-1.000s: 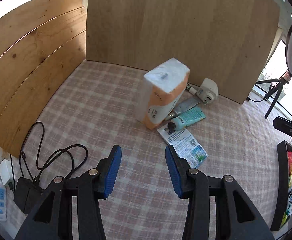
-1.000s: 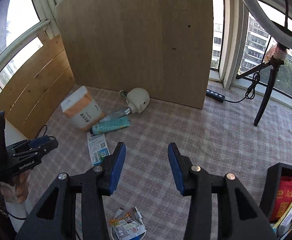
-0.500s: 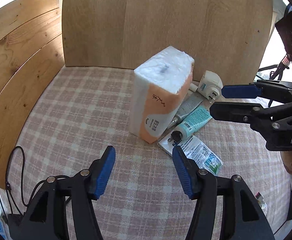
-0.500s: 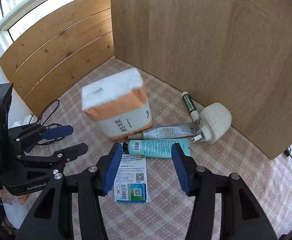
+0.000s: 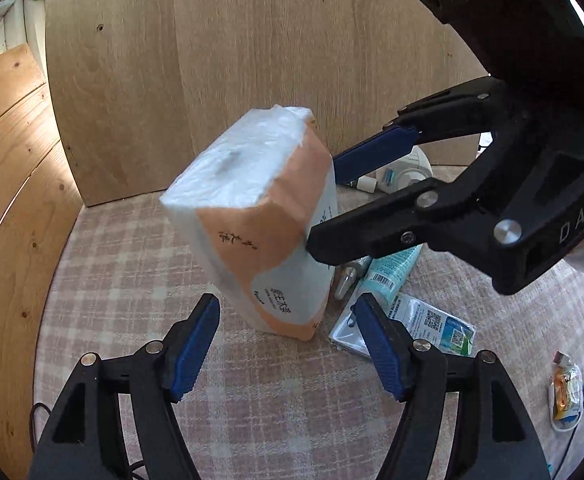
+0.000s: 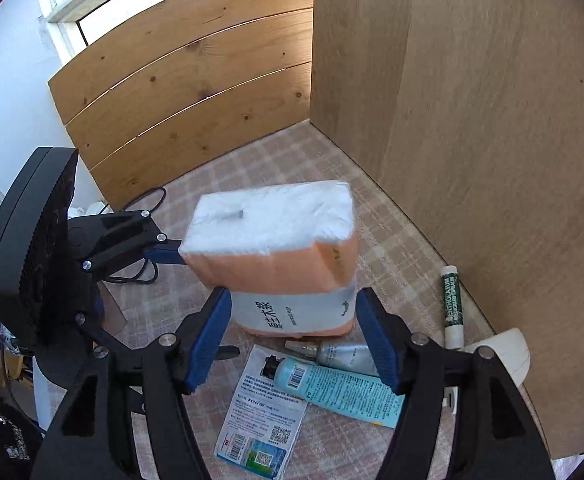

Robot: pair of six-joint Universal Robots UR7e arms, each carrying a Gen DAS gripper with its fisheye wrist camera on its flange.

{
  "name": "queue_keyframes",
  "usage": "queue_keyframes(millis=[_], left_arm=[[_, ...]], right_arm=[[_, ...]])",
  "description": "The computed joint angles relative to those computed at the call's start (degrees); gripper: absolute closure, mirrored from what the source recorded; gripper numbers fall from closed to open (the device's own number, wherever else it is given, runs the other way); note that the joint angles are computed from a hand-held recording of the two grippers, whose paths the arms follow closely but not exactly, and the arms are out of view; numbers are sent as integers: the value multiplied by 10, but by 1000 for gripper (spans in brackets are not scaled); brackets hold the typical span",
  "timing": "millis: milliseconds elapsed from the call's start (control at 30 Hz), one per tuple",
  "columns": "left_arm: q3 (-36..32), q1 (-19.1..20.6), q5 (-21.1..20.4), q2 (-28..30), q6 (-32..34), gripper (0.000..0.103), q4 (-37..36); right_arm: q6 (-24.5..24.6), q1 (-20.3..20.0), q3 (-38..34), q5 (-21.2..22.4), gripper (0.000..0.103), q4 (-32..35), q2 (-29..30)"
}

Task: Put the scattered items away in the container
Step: 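Close both tools on the white-orange tissue pack from opposite sides, then carry the tissue pack into the black tray and open both tools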

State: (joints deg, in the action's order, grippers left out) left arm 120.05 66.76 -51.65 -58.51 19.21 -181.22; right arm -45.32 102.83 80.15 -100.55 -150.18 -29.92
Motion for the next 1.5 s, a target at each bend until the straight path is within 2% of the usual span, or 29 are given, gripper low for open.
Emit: queue_keyframes(millis=[67,133,233,367,567,633,733,867,1033,1167,1367,1500], left_arm=[[-16,8,-7,4,-10,35,12],[-31,14,3,11,-24,35,18],[-53,30,6,12,-75,35,30],[-74,56,-15,8,-131,36,41],[-84,66,-24,14,-136,37,38],[-91,70,-39,18,-144,41,45],[-94,67,-37,21,-157,43,44],[-69,54,-52,-4,-165,42,42],[-25,2,-49,-38,-149,42,27],[6,-49,-71,-72,-150,42,42],[29,-148,-103,-77,-153,42,76],[27,-215,-131,-46,-169,42,99]], right_arm=[[2,0,-13,2,39,9,9],[15,0,-37,1,39,31,23],[49,1,-81,-3,39,54,53],[87,1,-130,0,39,71,88],[127,7,-183,-3,39,73,129],[137,12,-201,-24,39,76,143],[157,12,-207,-17,39,84,150],[181,15,-162,-18,44,52,124],[209,19,-58,4,47,-16,47],[237,27,43,-6,47,-83,-32],[279,40,212,-57,47,-197,-179],[307,34,317,-105,47,-262,-281]])
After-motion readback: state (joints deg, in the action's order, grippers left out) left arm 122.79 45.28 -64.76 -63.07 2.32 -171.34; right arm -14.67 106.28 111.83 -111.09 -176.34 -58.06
